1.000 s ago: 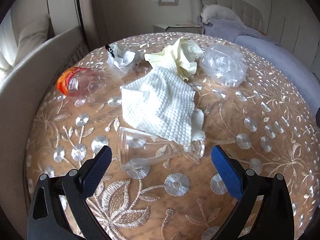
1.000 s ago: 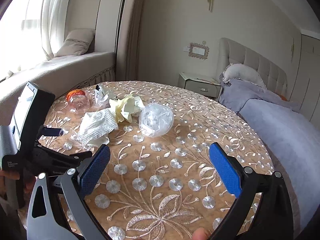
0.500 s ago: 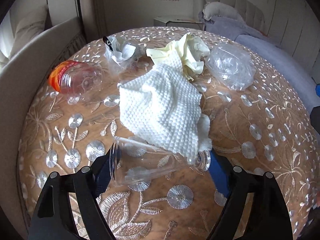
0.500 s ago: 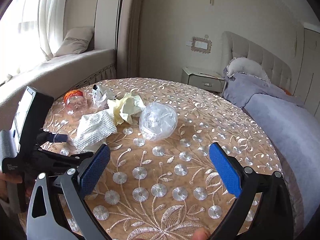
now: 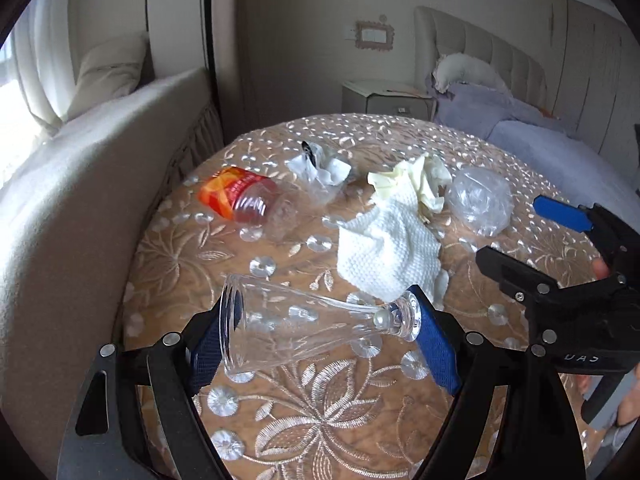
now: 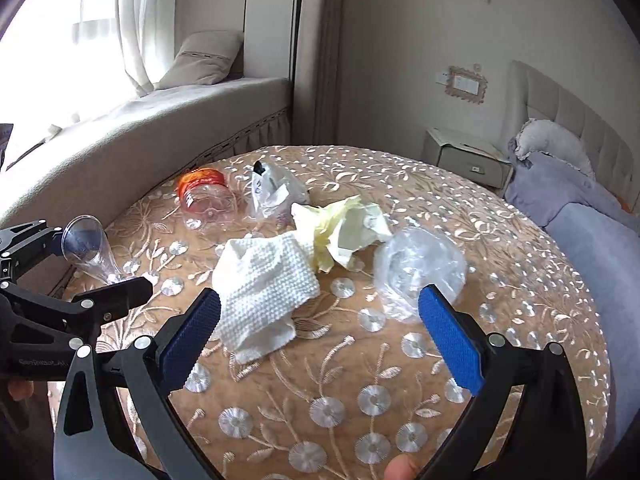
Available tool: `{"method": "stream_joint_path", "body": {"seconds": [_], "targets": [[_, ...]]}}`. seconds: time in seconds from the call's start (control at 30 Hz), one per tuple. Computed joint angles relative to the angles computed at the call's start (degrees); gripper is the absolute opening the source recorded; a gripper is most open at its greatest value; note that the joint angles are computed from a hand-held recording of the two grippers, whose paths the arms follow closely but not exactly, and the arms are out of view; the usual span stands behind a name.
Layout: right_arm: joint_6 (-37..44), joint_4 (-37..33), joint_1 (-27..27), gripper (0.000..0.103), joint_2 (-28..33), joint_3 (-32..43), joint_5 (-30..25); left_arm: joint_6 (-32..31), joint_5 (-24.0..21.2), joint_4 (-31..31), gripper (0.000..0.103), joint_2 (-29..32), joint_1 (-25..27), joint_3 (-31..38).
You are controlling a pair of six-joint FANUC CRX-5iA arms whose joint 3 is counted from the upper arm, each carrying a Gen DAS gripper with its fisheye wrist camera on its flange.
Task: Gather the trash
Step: 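Grasp the clear plastic cup with the left tool while the right tool grasps the white towel, then carry the clear cup and white towel over the white trash bin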
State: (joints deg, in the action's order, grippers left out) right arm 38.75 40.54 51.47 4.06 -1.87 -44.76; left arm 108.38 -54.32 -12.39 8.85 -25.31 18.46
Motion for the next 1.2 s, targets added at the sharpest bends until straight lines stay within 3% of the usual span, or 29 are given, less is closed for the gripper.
{"method": "stream_joint_path", "body": {"seconds": [0.17, 0.5, 0.6, 0.7, 0.73, 0.8, 0.87, 0.93, 1.07, 1.2], "targets": [[5.28, -3.52, 0.36, 0.099, 3.68, 4.71, -0.64, 2.35, 0.19, -2.81, 0.081, -0.73, -0.11, -0.17], [12.03, -9.36, -0.08, 0.099, 12.36, 14.51, -3.63, 2.76, 3.46, -0.02, 0.081, -1.77, 3.47, -2.82], [14.34, -11.15, -0.13, 0.088, 15.62, 18.70, -8.32, 2.74, 3.89, 0.63, 0.081, -1.86, 4.11, -3.27], [16.48, -14.49, -0.69, 0.053, 17.39, 21.46, -11.48, 2.69, 4.13, 1.01, 0.081, -1.83, 4.41, -3.46], [16.11, -15.08, -0.86, 0.030, 17.23, 21.49, -11.69, 2.67, 4.21, 1.06, 0.081, -1.87, 4.39, -3.53], [14.99, -14.53, -1.04, 0.015, 16.45, 20.76, -11.74, 2.42, 4.41, 1.18, 0.081, -1.92, 4.25, -3.57], [13.22, -16.72, -1.81, 0.015, 14.14, 19.38, -9.94, 2.63, 4.38, 0.65, 0.081, -1.93, 3.77, -3.26], [9.51, -14.49, -1.73, 0.014, 10.59, 15.63, -7.21, 2.28, 4.87, 1.06, 0.081, -2.13, 3.49, -3.33], [0.27, -4.94, -0.15, 0.014, 1.70, 6.05, -2.77, 1.67, 5.87, 1.20, 0.081, -2.32, 2.13, -2.89], [-7.19, 4.21, 1.78, 0.015, -4.52, 0.20, -3.55, 0.00, 7.44, 2.47, 0.081, -2.22, 0.06, -2.46]]}}
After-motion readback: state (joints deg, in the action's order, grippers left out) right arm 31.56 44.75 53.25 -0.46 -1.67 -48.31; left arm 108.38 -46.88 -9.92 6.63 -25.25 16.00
